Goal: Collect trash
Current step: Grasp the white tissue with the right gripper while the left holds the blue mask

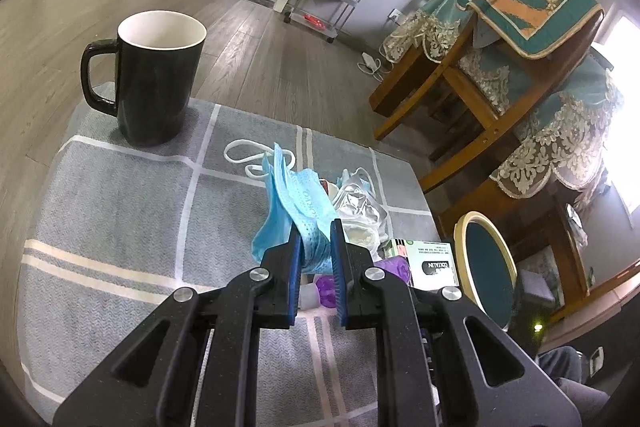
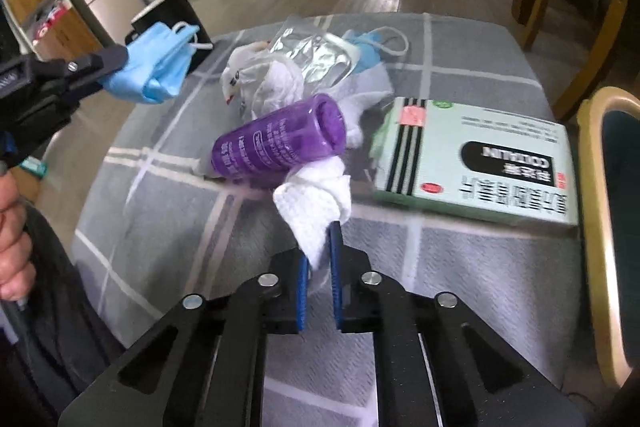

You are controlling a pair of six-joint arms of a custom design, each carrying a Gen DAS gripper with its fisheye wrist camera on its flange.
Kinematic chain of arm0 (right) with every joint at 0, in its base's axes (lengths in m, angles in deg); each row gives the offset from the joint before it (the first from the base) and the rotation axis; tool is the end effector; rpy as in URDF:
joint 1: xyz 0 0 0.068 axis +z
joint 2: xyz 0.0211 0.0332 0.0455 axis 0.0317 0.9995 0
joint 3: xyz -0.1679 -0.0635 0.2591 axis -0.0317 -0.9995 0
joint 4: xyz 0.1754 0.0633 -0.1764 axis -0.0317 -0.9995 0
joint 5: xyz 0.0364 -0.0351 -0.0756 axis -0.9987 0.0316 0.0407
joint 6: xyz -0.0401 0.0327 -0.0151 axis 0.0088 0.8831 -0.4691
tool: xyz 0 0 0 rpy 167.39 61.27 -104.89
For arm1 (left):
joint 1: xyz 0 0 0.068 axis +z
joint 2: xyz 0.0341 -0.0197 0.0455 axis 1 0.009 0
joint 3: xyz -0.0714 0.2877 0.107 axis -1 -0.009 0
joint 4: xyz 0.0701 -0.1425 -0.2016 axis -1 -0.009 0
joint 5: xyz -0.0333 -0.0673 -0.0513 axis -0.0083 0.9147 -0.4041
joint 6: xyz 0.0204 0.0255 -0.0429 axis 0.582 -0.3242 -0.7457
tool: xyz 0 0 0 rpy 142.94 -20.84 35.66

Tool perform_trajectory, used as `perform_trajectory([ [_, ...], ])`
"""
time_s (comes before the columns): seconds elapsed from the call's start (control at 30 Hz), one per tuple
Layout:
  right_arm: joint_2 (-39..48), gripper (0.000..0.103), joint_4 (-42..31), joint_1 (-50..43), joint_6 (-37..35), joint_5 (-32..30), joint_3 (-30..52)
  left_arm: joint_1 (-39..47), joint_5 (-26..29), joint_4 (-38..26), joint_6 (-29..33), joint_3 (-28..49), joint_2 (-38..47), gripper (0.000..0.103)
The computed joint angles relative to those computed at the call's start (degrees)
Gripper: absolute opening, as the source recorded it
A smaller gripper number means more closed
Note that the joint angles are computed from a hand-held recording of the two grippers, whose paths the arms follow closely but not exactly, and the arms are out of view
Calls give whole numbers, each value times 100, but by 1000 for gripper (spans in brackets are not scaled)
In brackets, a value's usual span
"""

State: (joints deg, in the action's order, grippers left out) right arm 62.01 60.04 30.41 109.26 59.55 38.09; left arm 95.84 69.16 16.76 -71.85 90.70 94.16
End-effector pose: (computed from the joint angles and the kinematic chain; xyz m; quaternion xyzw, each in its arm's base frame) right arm 0.2793 0.1539 0.0590 -0.0492 0.9554 0.1458 0.2521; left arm 0.3410 0.0181 0.1009 0.0243 0.9114 -0.2643 0.3144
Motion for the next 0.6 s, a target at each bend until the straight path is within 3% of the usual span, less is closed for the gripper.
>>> perform_trajectory([
  [0.6,-1976,8,597,-803,-195,-325,-1401,-556,-166,306,392,-375,-293,13],
])
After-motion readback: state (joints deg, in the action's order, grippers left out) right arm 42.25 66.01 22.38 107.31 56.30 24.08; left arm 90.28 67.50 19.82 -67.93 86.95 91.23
